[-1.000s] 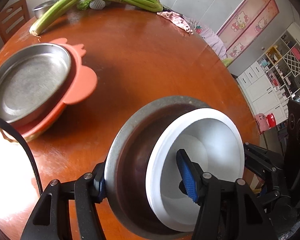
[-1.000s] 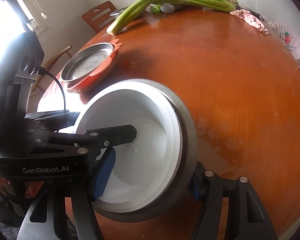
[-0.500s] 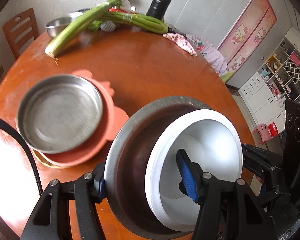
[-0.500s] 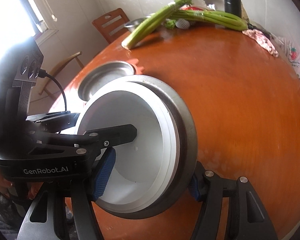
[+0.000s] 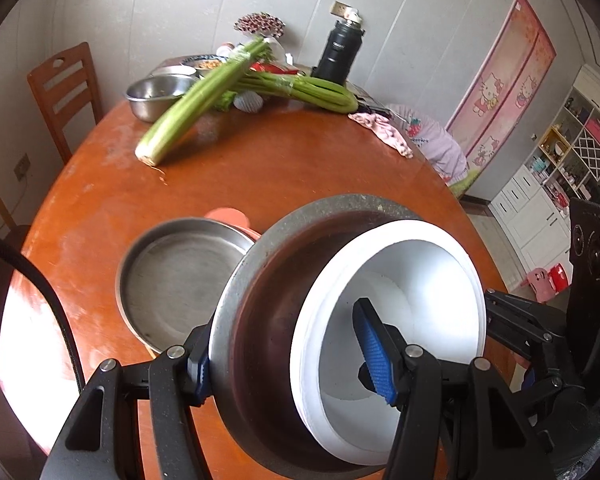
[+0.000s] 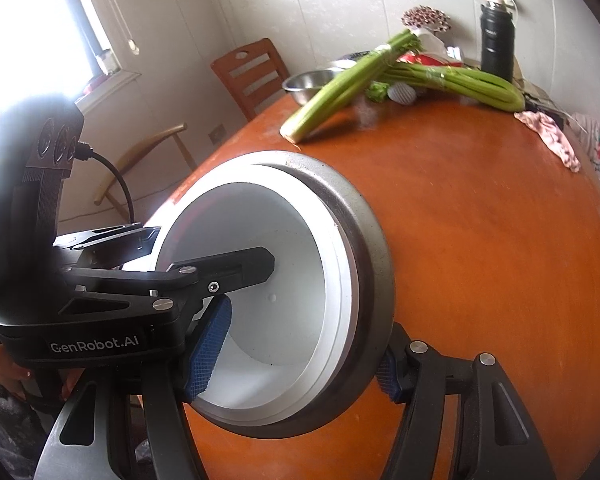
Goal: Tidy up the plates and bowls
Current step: 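Lift the steel bowl with nested bowls and carry it toward the orange plate stack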
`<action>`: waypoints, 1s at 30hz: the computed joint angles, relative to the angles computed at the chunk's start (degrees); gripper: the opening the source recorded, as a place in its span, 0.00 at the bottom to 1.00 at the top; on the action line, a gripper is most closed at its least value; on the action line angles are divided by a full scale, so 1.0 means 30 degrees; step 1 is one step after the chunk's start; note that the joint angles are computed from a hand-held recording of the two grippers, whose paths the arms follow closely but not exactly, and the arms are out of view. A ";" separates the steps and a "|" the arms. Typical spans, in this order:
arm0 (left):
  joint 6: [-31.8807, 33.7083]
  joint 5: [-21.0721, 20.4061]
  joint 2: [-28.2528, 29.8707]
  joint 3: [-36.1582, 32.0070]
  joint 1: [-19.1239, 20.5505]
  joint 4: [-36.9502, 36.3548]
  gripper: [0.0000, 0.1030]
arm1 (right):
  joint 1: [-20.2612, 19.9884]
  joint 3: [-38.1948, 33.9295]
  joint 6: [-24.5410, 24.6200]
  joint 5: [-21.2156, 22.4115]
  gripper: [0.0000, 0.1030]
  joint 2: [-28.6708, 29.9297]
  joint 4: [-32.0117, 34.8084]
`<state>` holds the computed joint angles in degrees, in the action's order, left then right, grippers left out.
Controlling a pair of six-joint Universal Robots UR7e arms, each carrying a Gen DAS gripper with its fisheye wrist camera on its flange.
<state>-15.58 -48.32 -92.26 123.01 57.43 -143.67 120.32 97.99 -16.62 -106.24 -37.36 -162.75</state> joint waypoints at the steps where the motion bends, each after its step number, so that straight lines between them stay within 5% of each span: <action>1: 0.0036 0.0049 -0.0122 -0.0037 0.0057 0.0036 0.57 | 0.0077 -0.0259 -0.0026 0.0062 0.65 0.0170 0.0112; 20: 0.1923 -0.0804 0.0946 -0.2315 0.3279 -0.0631 0.57 | 0.0482 -0.5813 -0.0098 -0.0100 0.64 0.4183 0.2974; 30: 0.2513 -0.0916 0.1854 -0.2725 0.4295 -0.1193 0.57 | 0.0331 -0.6770 -0.0062 -0.0779 0.64 0.5178 0.3680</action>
<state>-8.04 -51.07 -86.70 114.83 70.32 -147.25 121.31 77.68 -16.81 -108.57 -21.83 -151.71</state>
